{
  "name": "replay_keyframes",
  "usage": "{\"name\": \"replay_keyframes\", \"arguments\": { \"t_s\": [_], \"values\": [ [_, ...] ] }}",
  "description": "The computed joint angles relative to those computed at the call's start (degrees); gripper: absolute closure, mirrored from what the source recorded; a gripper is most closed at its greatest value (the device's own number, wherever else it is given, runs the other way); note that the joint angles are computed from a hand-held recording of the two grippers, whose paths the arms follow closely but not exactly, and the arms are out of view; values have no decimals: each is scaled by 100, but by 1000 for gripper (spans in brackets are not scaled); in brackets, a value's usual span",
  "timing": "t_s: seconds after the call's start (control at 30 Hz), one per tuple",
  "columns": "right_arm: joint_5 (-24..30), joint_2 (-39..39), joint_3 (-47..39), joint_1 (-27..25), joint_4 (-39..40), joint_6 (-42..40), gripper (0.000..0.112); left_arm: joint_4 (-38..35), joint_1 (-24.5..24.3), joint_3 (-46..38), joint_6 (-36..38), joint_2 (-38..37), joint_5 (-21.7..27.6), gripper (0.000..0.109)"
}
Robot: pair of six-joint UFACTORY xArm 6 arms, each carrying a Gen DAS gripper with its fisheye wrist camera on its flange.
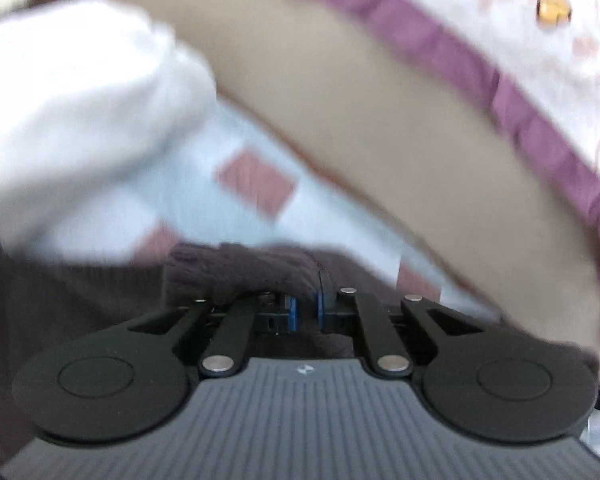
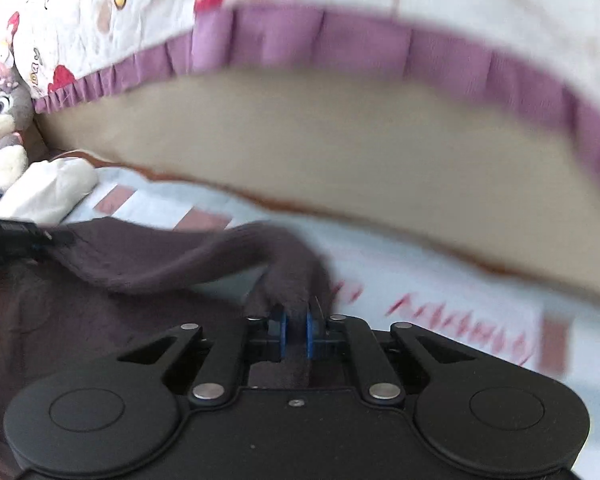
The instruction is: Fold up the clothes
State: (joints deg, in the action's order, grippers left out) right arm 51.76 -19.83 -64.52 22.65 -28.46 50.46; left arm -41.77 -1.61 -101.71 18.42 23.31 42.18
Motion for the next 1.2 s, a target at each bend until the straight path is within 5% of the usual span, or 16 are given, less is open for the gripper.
{"name": "replay_keyframes", "arguments": {
  "t_s": [0.07,0.13,0.2,0.27,0.33,0.4,0.47,0.5,0.53,0.67,0.83,1.0,1.2],
  "values": [
    [759,294,-596,25,-316,-424,101,321,-6,-606,-364,389,69,100],
    [1438,618,-1079,88,-770,-815,82,836,-42,-1271,-890,865,162,100],
    [1745,712,-1182,62,-1142,-735,79,1661,-114,-1693,-1724,1221,-49,100],
    [1943,694,-1149,-46,-1304,-421,64,2589,-158,-1922,-2713,1470,-236,99],
    [1793,357,-778,-373,-930,314,61,2827,-169,-2353,-2990,1777,130,99],
    [1222,-264,-65,-880,-172,1001,61,3012,-252,-2211,-2785,1713,122,96],
    [791,-873,649,-1312,467,1455,61,2653,-306,-1558,-2188,1296,-261,77],
    [646,-1166,982,-1478,671,1627,61,2283,-313,-1310,-1807,1118,-360,56],
    [561,-1426,1265,-1605,835,1722,61,1914,-322,-1088,-1425,952,-429,48],
    [469,-2250,2089,-1907,1429,1570,61,515,-228,-660,-465,442,272,47],
    [-185,-3647,3190,-1808,2193,1868,58,1319,-165,973,-435,-866,947,38],
    [455,-3372,3095,-1333,1588,1770,55,1842,-128,2334,194,-1806,394,38],
    [429,-2747,2973,-786,1000,1583,50,1780,-124,2419,596,-1769,139,39]
  ]
}}
